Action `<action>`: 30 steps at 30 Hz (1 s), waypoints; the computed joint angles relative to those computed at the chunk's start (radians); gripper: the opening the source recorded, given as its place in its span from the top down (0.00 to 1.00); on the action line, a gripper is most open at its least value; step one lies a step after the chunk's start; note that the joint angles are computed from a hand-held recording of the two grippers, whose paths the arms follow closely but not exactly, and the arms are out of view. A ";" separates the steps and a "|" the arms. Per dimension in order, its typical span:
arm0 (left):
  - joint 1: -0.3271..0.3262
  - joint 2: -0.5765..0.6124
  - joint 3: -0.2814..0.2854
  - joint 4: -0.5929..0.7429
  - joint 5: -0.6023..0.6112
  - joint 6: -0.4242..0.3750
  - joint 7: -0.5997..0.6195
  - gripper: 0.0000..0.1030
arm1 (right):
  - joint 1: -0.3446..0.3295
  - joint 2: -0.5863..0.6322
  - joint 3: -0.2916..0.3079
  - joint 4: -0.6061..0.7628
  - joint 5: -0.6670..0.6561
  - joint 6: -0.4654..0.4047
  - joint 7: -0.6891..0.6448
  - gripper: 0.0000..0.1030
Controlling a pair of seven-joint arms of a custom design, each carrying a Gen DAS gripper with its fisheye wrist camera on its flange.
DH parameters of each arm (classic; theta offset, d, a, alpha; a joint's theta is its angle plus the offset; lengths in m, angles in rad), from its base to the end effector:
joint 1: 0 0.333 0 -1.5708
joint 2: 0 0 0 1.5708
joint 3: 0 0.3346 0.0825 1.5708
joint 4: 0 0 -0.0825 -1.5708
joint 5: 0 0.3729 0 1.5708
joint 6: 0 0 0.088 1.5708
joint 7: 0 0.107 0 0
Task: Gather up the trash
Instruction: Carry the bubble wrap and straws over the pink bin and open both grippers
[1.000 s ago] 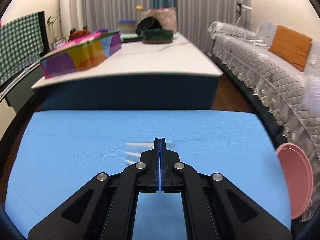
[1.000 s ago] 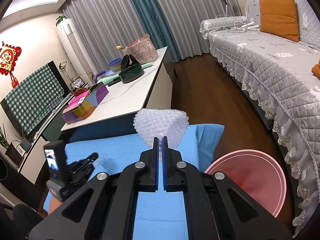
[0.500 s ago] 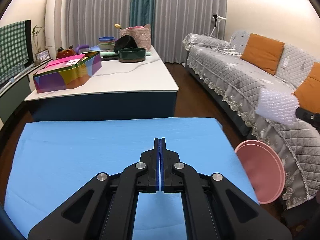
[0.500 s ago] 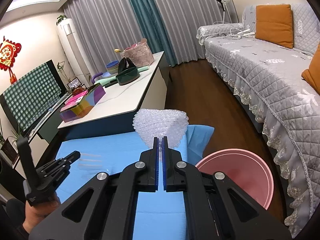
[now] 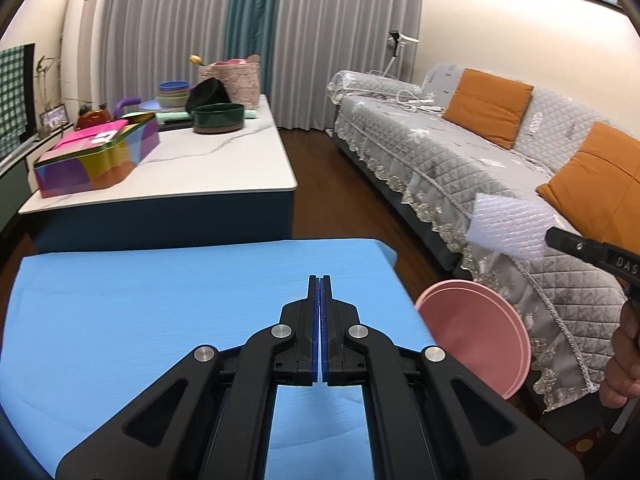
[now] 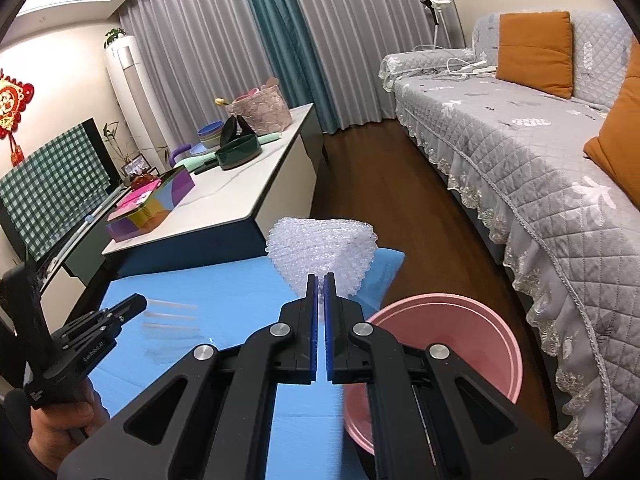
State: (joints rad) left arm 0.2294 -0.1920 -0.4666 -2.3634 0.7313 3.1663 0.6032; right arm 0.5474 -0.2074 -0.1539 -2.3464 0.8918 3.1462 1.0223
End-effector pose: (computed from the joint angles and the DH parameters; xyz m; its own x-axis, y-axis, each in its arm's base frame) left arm 0.4693 -0.1883 0.5150 -0.1082 -0.9871 0.1179 -0.5769 -0.0343 -0.8161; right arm 0.4817 0.1203 0.5323 0.1907 -0.9309 -0.3116 -0.6057 0.1382 -0.7836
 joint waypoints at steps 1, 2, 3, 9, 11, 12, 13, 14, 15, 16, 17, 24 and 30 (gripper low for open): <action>-0.008 0.008 0.002 0.004 -0.004 0.005 0.003 1.00 | -0.011 -0.002 0.006 -0.005 -0.010 0.000 0.009 0.97; -0.013 0.015 0.000 0.007 -0.006 0.011 0.003 1.00 | -0.022 -0.003 0.012 -0.011 -0.023 0.001 0.019 0.97; -0.024 0.023 0.006 0.011 -0.014 0.016 0.010 1.00 | -0.028 -0.005 0.014 -0.017 -0.033 0.003 0.028 0.97; -0.033 0.079 -0.012 0.055 0.032 0.032 -0.027 1.00 | -0.074 -0.012 0.022 -0.053 -0.132 0.006 0.107 0.97; -0.059 0.102 0.002 0.075 0.054 0.035 -0.043 1.00 | -0.087 -0.013 0.025 -0.064 -0.169 0.008 0.138 0.97; -0.072 0.109 0.012 0.080 0.063 0.038 -0.049 1.00 | -0.095 -0.013 0.026 -0.067 -0.189 0.007 0.154 0.97; -0.080 0.118 0.015 0.089 0.083 0.041 -0.065 1.00 | -0.101 -0.012 0.026 -0.072 -0.207 0.006 0.168 0.97; -0.094 0.128 0.025 0.097 0.090 0.045 -0.068 1.00 | -0.104 -0.012 0.024 -0.076 -0.223 0.007 0.179 0.97; -0.107 0.140 0.033 0.106 0.099 0.051 -0.075 1.00 | -0.111 -0.011 0.024 -0.081 -0.241 0.007 0.192 0.97; -0.121 0.151 0.042 0.114 0.106 0.058 -0.078 1.00 | -0.118 -0.010 0.024 -0.085 -0.259 0.007 0.204 0.97; -0.132 0.162 0.048 0.123 0.124 0.064 -0.092 1.00 | -0.122 -0.009 0.024 -0.089 -0.275 0.007 0.215 0.97; -0.237 0.233 0.131 0.183 0.228 0.116 -0.161 1.00 | -0.142 0.002 0.010 -0.105 -0.353 0.005 0.272 0.97; -0.105 0.303 -0.030 0.203 0.160 0.188 -0.065 1.00 | -0.183 0.021 0.024 -0.108 -0.411 -0.001 0.306 0.97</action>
